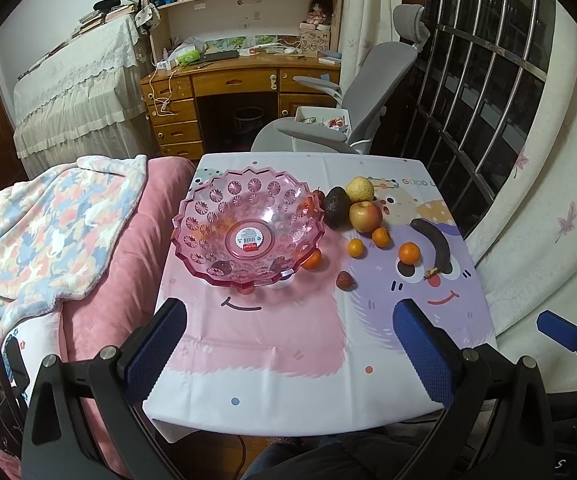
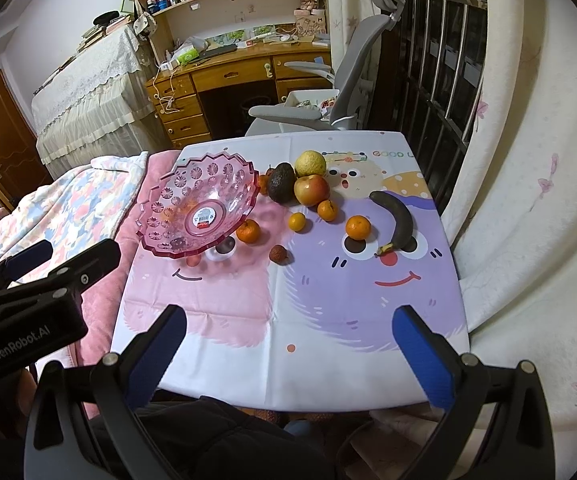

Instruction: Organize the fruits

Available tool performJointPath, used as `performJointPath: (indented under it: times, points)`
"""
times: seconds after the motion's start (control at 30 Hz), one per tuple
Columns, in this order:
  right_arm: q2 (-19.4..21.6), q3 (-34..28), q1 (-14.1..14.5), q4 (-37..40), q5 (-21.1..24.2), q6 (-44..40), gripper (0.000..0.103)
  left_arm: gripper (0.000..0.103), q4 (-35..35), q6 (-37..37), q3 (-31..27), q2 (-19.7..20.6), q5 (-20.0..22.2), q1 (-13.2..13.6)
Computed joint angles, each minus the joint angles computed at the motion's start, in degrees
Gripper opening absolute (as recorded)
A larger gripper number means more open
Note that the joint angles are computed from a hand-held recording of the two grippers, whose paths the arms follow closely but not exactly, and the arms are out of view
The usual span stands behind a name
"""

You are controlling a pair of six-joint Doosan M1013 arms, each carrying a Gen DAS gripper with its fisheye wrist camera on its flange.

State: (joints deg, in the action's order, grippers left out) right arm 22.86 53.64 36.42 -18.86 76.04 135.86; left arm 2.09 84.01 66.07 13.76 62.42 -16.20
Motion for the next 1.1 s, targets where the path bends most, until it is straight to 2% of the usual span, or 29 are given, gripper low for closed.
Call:
performJointPath:
  times: [0.37, 0.73, 1.1]
  points:
    - [0.07, -0.04, -0.17, 0.08, 0.21, 0.1, 0.103, 0.102, -0.52, 0.25, 0.52, -0.34, 0.47, 0.18]
    - [0.79, -1.43, 1.22, -1.22, 2.71, 3.11, 0.103, 0.102, -2.93, 2.01, 1.34, -0.93, 1.45, 1.47]
    - [1.22, -1.95, 3.01, -4.05, 4.77, 9.83, 0.103, 0.102, -8.15, 8.39, 1.78, -1.03, 2.94, 4.55]
